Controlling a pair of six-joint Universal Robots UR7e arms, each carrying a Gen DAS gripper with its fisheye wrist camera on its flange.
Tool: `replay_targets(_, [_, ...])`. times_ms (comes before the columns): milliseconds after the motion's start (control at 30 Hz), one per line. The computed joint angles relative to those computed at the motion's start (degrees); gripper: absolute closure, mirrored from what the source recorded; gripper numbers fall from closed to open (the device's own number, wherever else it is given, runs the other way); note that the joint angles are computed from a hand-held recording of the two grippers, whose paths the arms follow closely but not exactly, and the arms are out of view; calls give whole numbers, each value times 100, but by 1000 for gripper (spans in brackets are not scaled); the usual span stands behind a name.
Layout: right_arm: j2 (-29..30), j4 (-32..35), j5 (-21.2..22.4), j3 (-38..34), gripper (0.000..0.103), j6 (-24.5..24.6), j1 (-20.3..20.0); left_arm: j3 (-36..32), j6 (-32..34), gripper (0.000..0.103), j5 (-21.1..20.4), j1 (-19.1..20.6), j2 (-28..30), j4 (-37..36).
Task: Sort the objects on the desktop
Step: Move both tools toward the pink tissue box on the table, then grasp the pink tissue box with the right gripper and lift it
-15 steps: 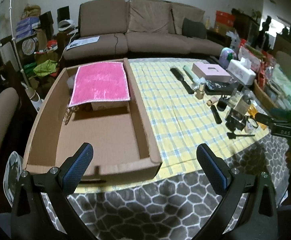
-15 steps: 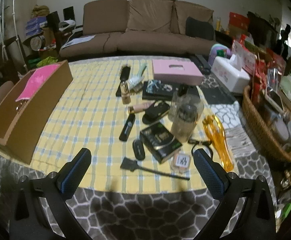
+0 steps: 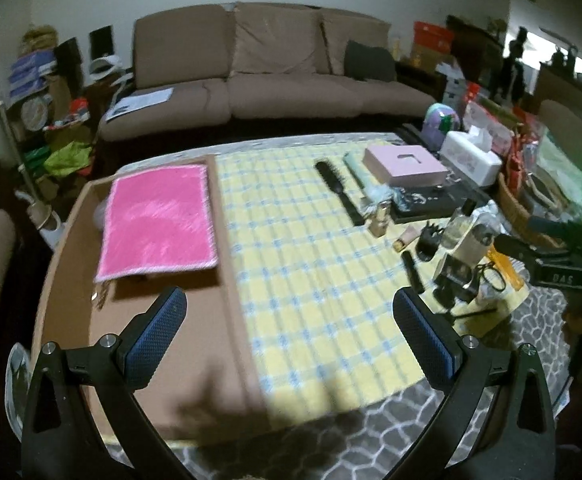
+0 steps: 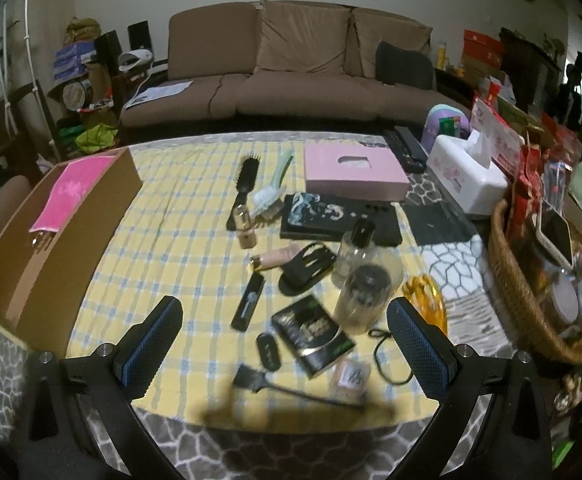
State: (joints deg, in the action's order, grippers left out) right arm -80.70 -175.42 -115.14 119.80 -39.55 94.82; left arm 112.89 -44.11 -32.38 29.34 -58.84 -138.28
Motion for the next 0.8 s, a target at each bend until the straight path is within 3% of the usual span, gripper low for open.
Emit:
replay_targets(200, [197,936,413,-993,0,340,-245,-977,1400,0,-253,475,781,-761])
replay_targets(333, [483,1609,688,-1814,0,672,-468,-2012,2366,0,-724,891,1494,-1024])
replay_targets(567, [1417,2484,537,-3372,0,511,-693,-4139,3509,0,-1162,1489,2823,-466])
replay_targets(800, [2252,3117,646,-4639,0,466,-946,-6340,3984,0,-1547,1927,4120,667])
